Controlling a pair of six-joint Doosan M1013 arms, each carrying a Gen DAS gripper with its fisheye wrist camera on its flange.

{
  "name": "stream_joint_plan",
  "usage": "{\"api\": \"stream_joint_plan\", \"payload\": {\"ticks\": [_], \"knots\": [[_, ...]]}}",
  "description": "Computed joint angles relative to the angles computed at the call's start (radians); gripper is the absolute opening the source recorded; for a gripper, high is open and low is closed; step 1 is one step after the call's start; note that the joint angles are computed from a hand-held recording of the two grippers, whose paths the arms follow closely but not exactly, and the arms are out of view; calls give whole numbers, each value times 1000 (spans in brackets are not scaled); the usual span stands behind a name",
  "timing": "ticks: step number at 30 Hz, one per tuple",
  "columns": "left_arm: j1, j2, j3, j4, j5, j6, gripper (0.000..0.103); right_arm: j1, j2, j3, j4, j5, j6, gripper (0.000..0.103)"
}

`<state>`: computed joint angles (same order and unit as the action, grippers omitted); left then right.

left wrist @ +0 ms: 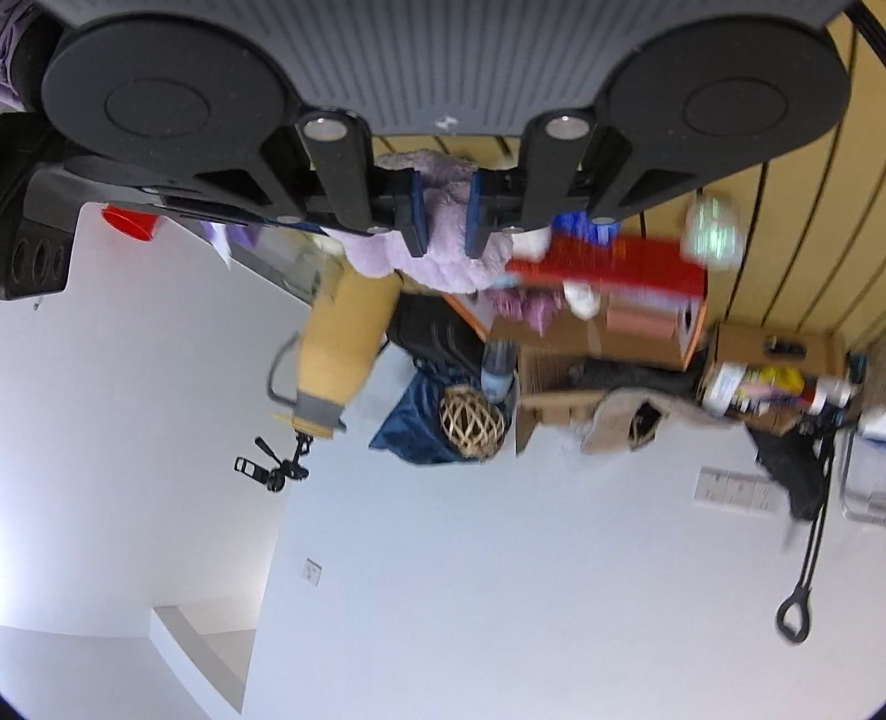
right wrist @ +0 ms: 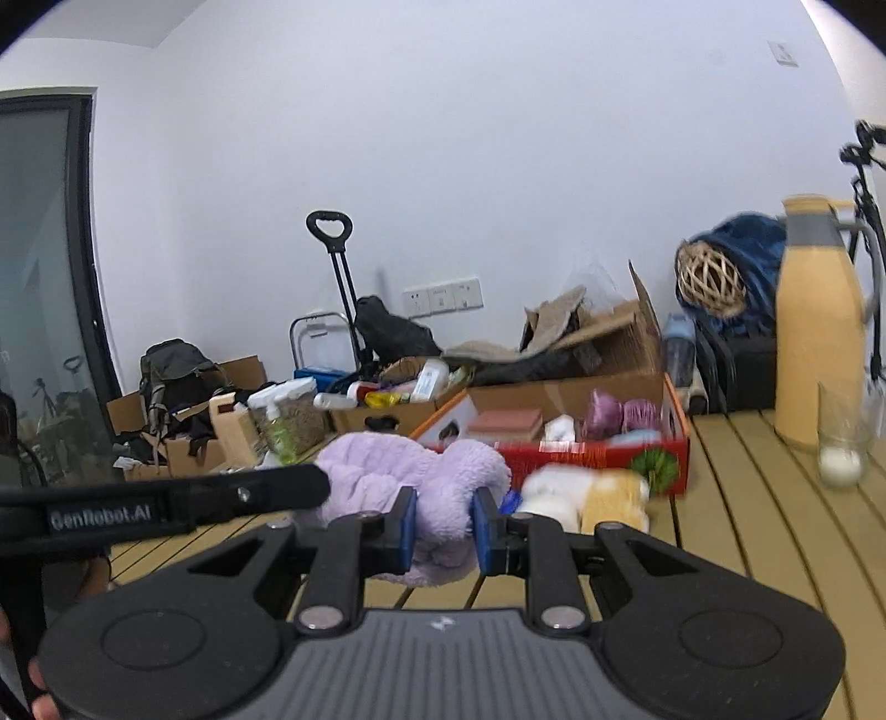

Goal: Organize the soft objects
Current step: 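Carry the lavender fluffy cloth into the box and open both grippers, then withdraw both grippers from the box toward the yellow-and-white plush cat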

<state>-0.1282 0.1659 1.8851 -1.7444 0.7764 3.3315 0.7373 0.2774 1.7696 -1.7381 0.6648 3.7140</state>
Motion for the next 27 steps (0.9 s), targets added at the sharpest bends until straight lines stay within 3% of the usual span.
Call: {"api": "stream_joint_plan", "payload": {"ticks": [4,8,11,14,17,20,24,27], "knots": [[-44,77,-143,63,-58,-94,15,-86,17,-64,-18,-66,-52,20],[-84,206,-355,224,-85,-322,15,-200,55,-163,91,-184,-198,20],[-113,319,-532,402,-93,-551,15,-284,114,-265,364,-255,-502,20],[-144,428,-685,576,-117,-749,15,-361,191,-364,751,-294,-870,20],[-169,544,-848,812,-66,-1014,14,-398,275,-458,957,-225,-1086,20],[-193,606,-936,1028,-47,-1186,14,-399,346,-543,987,-70,-1178,22],[-186,599,-897,954,-74,-1075,18,-399,377,-580,1103,8,-1360,24],[-186,571,-848,958,-131,-1061,19,-399,389,-600,1114,29,-1374,25]]}}
